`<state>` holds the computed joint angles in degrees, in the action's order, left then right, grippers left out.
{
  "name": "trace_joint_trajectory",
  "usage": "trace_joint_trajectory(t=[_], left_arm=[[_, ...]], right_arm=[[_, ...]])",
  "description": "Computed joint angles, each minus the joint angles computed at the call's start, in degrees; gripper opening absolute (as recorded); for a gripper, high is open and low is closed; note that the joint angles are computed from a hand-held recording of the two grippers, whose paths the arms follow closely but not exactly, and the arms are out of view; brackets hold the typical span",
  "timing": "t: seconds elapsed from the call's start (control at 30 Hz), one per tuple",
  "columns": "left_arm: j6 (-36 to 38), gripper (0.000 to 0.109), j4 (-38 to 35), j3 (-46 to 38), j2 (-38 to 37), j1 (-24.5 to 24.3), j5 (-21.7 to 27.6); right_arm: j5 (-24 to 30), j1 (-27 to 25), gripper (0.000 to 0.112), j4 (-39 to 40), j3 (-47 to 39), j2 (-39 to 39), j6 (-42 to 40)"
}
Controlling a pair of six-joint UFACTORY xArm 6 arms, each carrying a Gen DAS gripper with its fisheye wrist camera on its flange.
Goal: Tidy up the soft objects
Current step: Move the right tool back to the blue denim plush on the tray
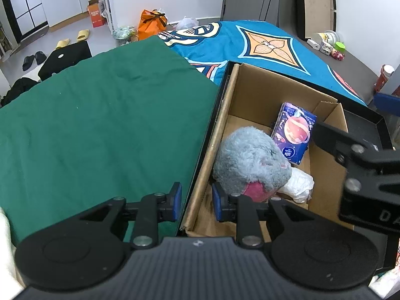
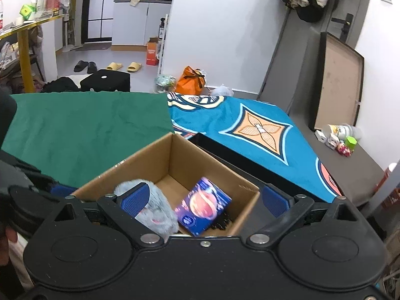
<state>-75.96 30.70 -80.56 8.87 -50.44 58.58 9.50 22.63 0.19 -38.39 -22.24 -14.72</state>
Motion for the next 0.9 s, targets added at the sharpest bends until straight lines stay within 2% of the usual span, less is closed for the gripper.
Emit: trace_joint_trajectory(t=[0.23, 0.33, 0.6, 0.8, 0.9], left_arm=[[1.17, 0.031, 0.44, -2.66, 1.50, -1.02, 3.22], [1.93, 0.036, 0.94, -4.10, 2.38, -1.55, 4.62], [3.38, 0.058, 2.40, -7.95, 4.66, -2.73, 8.02], [5.46, 0.067, 4.32, -11.60, 6.99, -4.25, 11.13], [6.45, 0.069, 4.62, -13.36, 8.19, -4.65, 12.66]], right_arm=[[1.37, -2.76, 0.099, 4.22, 2.68, -3.50, -3.86], [1.89, -4.09, 0.099, 6.43, 3.80, -4.78, -6.03], [3.36, -8.18, 0.099, 13.79, 6.65, -7.99, -13.04], [4.71, -11.81, 0.099, 20.57, 7.80, -8.82, -19.04], [4.99, -13.25, 0.099, 24.09, 8.08, -8.80, -21.99]])
